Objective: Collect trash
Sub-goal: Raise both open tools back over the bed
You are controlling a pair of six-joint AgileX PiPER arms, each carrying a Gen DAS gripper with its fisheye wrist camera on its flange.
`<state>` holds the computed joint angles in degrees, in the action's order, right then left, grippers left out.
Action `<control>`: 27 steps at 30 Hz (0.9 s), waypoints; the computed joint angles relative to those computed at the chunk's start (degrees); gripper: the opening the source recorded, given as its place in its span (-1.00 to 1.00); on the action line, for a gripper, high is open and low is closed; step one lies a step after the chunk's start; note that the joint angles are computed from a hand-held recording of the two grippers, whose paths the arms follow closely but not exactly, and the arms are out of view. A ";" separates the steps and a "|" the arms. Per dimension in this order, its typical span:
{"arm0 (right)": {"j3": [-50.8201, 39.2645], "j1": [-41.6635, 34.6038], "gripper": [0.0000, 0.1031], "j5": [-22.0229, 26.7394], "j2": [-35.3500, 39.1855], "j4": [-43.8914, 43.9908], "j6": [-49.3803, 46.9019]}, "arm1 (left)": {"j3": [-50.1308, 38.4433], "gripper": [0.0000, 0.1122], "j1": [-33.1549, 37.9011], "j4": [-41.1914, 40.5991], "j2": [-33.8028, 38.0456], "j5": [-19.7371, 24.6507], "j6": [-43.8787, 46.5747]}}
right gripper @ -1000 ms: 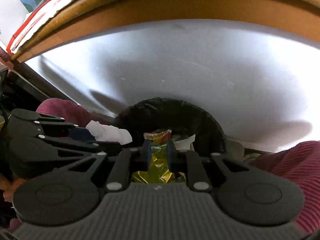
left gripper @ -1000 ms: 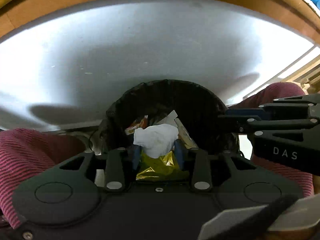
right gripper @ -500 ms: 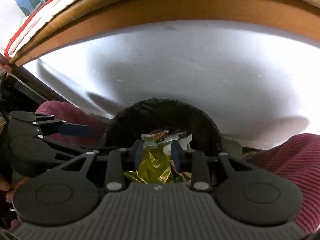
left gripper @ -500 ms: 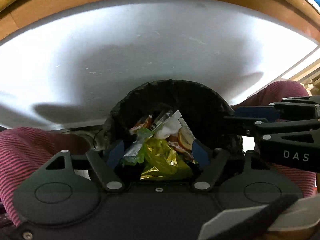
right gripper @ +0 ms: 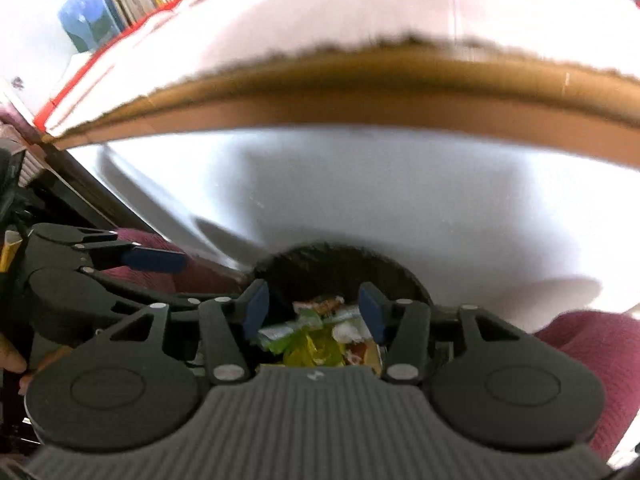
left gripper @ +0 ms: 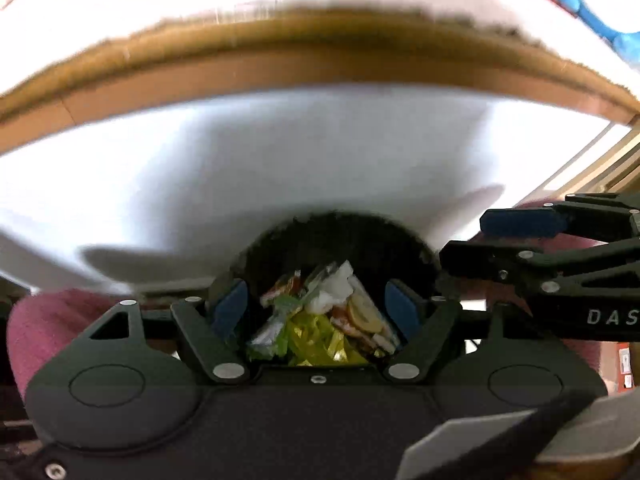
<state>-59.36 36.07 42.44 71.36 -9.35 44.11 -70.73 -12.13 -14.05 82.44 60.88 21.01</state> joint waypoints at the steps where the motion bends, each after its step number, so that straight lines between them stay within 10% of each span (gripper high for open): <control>1: -0.87 -0.18 0.36 0.31 -0.39 -0.23 -0.73 | -1.25 0.33 0.59 -0.84 -0.33 0.79 0.86; 17: -16.56 -12.08 0.57 -0.84 2.42 -1.40 -11.83 | -26.74 0.53 4.31 -7.72 5.98 0.44 2.98; 27: -27.12 -22.92 0.63 -2.08 11.09 2.22 -16.10 | -55.60 0.61 1.34 -6.05 25.76 1.19 -4.78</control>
<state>-86.48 13.15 40.36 82.45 -7.13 28.01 -126.32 -10.79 -20.10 108.19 62.07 16.22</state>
